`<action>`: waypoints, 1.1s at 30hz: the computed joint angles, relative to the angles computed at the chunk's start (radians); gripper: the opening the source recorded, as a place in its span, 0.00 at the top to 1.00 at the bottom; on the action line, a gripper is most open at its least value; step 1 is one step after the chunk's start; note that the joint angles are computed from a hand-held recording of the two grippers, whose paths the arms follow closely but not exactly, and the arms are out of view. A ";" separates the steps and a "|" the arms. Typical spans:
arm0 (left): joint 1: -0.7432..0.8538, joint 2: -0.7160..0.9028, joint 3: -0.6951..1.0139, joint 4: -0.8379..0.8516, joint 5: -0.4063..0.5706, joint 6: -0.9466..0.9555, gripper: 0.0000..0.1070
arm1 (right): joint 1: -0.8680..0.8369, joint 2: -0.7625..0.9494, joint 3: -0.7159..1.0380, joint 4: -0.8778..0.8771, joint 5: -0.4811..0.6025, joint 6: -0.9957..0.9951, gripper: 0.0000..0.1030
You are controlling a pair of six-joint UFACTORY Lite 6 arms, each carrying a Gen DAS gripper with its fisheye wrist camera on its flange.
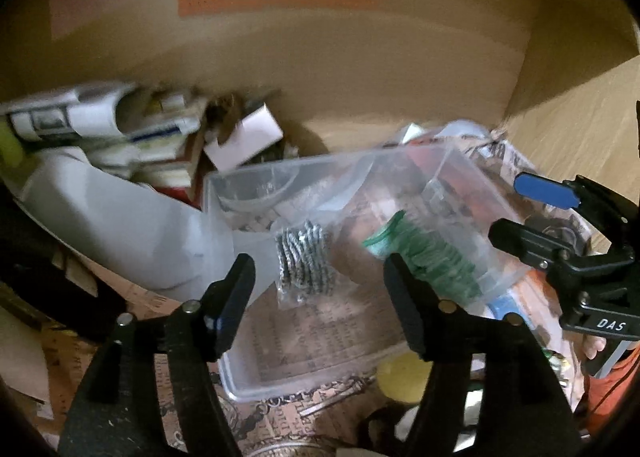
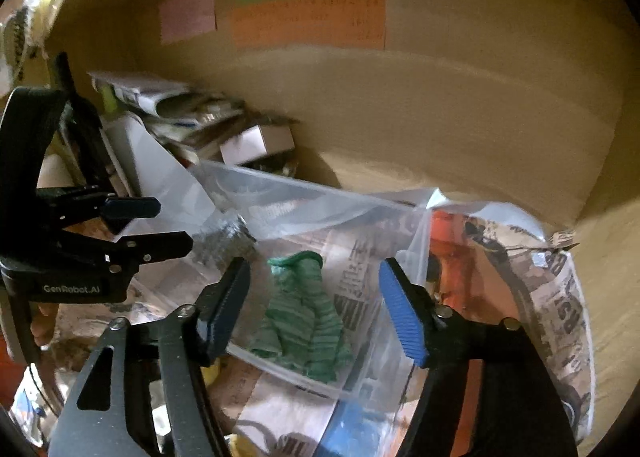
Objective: Organize soft objects
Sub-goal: 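Lower the scrubber and green cloth into the clear box and open both tools, then grasp the yellow ball with the left tool while the right tool grasps the printed toy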
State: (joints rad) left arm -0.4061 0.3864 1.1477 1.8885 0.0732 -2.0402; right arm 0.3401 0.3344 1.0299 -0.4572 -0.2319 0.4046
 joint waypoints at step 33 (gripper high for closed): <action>-0.220 -0.240 -0.480 0.597 0.261 -0.785 0.04 | -0.017 -0.297 -0.604 0.003 -0.257 0.067 0.16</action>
State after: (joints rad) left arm -0.6264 0.1460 0.6682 2.4857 0.3343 -2.8255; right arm 0.3232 0.0377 0.4261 -0.4543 -0.4893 0.4715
